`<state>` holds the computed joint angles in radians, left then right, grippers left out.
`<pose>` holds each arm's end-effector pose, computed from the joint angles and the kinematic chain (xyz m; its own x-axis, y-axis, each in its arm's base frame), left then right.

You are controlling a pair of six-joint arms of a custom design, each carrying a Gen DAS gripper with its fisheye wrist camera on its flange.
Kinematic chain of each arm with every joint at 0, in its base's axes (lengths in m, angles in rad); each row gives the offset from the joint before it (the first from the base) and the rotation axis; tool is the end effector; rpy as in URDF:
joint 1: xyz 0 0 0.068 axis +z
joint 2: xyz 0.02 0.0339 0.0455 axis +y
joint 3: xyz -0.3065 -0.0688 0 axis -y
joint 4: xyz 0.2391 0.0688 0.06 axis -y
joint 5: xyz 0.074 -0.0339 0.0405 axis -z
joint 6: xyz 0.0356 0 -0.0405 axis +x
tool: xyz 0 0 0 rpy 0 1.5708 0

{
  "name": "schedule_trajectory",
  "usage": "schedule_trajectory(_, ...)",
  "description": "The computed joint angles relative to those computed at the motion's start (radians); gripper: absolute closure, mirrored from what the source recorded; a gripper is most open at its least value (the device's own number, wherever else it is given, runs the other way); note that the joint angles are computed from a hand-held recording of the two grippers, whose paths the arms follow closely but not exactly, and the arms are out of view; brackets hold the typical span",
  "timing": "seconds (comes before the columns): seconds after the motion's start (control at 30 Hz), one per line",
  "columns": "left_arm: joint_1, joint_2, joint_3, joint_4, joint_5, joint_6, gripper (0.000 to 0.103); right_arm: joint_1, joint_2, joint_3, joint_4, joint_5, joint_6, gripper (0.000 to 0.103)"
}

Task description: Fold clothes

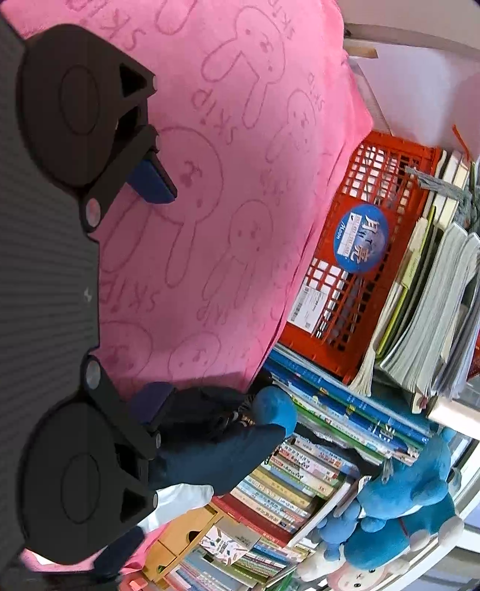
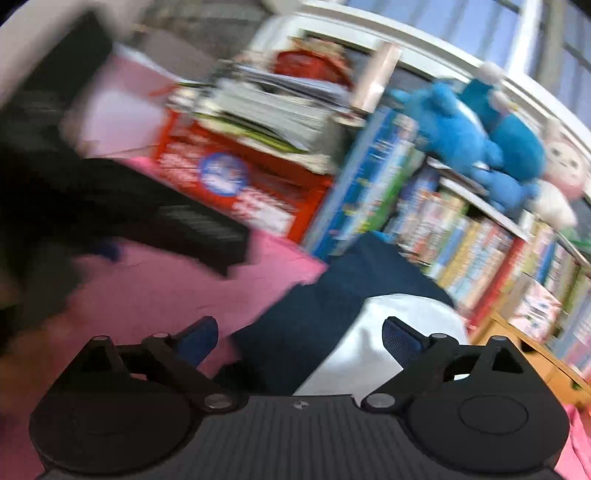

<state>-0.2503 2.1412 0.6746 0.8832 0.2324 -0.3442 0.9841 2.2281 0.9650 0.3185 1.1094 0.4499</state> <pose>0.3474 -0.0973 0.0801 -0.6466 -0.1736 -0.7428 0.2221 0.8887 -0.4011 0.2422 0.3067 0.0736 -0.4388 -0.3104 -0.8433 0.1228 0.9089 -0.3985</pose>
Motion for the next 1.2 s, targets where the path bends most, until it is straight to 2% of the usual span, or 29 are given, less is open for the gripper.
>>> schedule_trajectory(0.03, 0.000, -0.001, -0.001, 0.000, 0.000, 0.001, 0.000, -0.033, -0.022, -0.022, 0.004, -0.050, 0.054, 0.021)
schedule_trajectory(0.07, -0.001, -0.001, -0.002, 0.001, 0.000, 0.002, 0.000, -0.068, -0.044, -0.043, 0.010, -0.101, 0.104, 0.040)
schedule_trajectory(0.1, -0.001, -0.002, -0.003, 0.001, -0.001, 0.003, 0.000, -0.104, -0.065, -0.062, 0.017, -0.155, 0.151, 0.081)
schedule_trajectory(0.2, -0.001, -0.003, -0.015, 0.026, -0.007, 0.003, 0.000, -0.171, -0.171, -0.173, 0.094, -0.305, 0.262, 0.092)
schedule_trajectory(0.23, -0.001, -0.003, -0.019, 0.038, -0.011, 0.001, 0.000, -0.168, -0.211, -0.206, 0.109, -0.331, 0.276, 0.093)
schedule_trajectory(0.33, -0.002, -0.004, -0.025, 0.054, -0.015, -0.002, 0.000, -0.162, -0.310, -0.283, 0.132, -0.422, 0.315, 0.093)
schedule_trajectory(0.43, 0.001, -0.002, -0.034, 0.078, 0.009, 0.002, 0.000, -0.202, -0.298, -0.306, 0.151, -0.578, 0.361, 0.093)
schedule_trajectory(0.57, -0.017, 0.000, -0.036, 0.089, 0.014, 0.038, 0.000, -0.189, -0.222, -0.284, 0.161, -0.563, 0.343, 0.091)
schedule_trajectory(0.6, -0.025, 0.000, -0.036, 0.088, 0.012, 0.053, 0.000, -0.156, -0.209, -0.246, 0.103, -0.514, 0.299, 0.086)
schedule_trajectory(0.67, -0.048, -0.002, -0.041, 0.096, -0.004, 0.097, 0.000, -0.093, -0.174, -0.168, -0.011, -0.435, 0.210, 0.067)
schedule_trajectory(0.7, -0.060, -0.002, -0.045, 0.103, -0.016, 0.120, 0.000, -0.068, -0.161, -0.140, -0.049, -0.413, 0.175, 0.064)
schedule_trajectory(0.83, -0.110, -0.001, -0.049, 0.104, -0.072, 0.210, 0.000, -0.041, -0.198, -0.203, 0.021, -0.464, 0.142, 0.063)
schedule_trajectory(0.87, -0.121, -0.001, -0.053, 0.110, -0.093, 0.228, 0.000, -0.034, -0.207, -0.218, 0.038, -0.477, 0.135, 0.059)
schedule_trajectory(0.9, -0.131, -0.001, -0.057, 0.117, -0.115, 0.243, 0.000, -0.034, -0.221, -0.243, 0.071, -0.512, 0.127, 0.040)
schedule_trajectory(0.93, -0.137, -0.002, -0.049, 0.098, -0.131, 0.250, 0.000, -0.055, -0.248, -0.299, 0.151, -0.614, 0.125, 0.031)
schedule_trajectory(0.97, -0.143, -0.003, -0.041, 0.078, -0.147, 0.257, 0.000, -0.069, -0.272, -0.350, 0.219, -0.693, 0.144, 0.031)
schedule_trajectory(1.0, -0.148, -0.003, -0.033, 0.058, -0.162, 0.263, 0.000, -0.075, -0.297, -0.390, 0.251, -0.724, 0.178, 0.031)
schedule_trajectory(1.1, -0.153, -0.005, 0.012, -0.048, -0.204, 0.254, 0.000, -0.085, -0.417, -0.513, 0.272, -0.687, 0.324, 0.030)
schedule_trajectory(1.17, -0.159, -0.005, 0.049, -0.131, -0.239, 0.251, 0.000, -0.115, -0.539, -0.642, 0.339, -0.666, 0.427, 0.026)
schedule_trajectory(1.2, -0.162, -0.003, 0.067, -0.171, -0.250, 0.255, 0.000, -0.143, -0.613, -0.707, 0.365, -0.657, 0.471, 0.020)
